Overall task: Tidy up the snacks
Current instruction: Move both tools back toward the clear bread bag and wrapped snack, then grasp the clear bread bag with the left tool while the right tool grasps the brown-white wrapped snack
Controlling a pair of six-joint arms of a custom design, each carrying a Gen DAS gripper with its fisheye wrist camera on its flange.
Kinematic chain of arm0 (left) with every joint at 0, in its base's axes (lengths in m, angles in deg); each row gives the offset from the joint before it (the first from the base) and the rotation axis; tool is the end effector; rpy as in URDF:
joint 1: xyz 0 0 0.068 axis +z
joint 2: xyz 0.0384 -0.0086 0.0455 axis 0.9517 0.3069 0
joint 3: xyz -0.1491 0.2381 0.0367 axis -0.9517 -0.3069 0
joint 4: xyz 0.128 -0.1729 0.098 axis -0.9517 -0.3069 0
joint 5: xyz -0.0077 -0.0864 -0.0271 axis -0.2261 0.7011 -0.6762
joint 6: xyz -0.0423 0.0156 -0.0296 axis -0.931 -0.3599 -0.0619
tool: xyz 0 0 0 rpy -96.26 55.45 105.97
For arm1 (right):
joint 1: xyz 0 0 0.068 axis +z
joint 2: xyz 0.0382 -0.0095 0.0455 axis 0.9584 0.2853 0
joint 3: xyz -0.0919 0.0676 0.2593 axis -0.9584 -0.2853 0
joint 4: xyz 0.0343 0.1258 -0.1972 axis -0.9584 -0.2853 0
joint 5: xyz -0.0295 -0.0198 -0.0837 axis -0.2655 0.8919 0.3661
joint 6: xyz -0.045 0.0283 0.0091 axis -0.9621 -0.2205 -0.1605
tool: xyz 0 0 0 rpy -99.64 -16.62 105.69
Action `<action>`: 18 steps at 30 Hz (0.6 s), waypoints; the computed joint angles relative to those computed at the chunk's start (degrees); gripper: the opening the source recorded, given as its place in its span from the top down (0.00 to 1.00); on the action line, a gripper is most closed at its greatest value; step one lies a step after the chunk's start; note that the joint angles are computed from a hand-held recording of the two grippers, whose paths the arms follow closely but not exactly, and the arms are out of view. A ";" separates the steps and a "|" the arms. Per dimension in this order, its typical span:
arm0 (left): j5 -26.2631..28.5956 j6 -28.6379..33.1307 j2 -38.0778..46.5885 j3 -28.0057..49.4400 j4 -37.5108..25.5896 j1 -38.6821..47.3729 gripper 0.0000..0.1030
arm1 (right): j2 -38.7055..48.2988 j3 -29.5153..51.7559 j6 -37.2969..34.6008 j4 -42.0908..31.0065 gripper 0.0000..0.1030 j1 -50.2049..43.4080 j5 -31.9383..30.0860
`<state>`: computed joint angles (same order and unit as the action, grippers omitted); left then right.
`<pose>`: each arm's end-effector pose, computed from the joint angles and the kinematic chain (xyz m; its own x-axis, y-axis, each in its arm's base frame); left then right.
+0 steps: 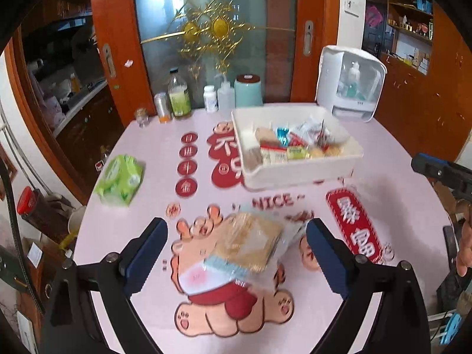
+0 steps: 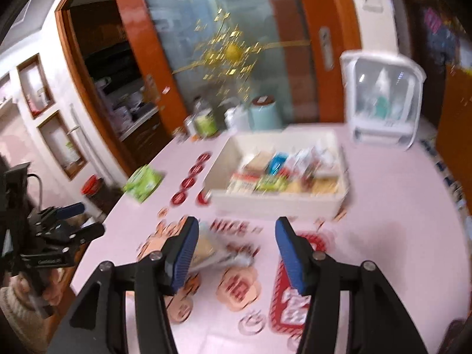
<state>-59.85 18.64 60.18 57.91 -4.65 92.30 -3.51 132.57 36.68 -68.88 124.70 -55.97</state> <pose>0.1796 0.0498 0.3716 -0.6906 0.2508 -0.6784 0.3336 0.9427 0.0090 0.1403 0.1517 0.3575 -0.6780 0.1234 -0.7246 -0.1058 0.9592 0.2623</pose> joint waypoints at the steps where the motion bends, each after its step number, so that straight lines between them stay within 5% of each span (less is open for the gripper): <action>1: 2.31 2.95 -0.54 -2.62 -0.10 2.82 0.08 | -0.43 -2.59 0.86 1.96 0.47 0.67 -0.59; 7: 3.85 9.20 -0.04 -15.33 3.42 5.03 0.08 | 2.48 -10.98 1.96 9.32 0.47 -0.45 -2.63; 18: -8.47 -1.76 6.13 -32.24 30.50 -13.27 0.08 | 12.71 -21.38 2.88 26.21 0.47 -9.22 -15.82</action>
<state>-68.32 16.89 66.31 25.66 25.86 79.03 9.20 111.18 39.56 -42.66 115.48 -71.79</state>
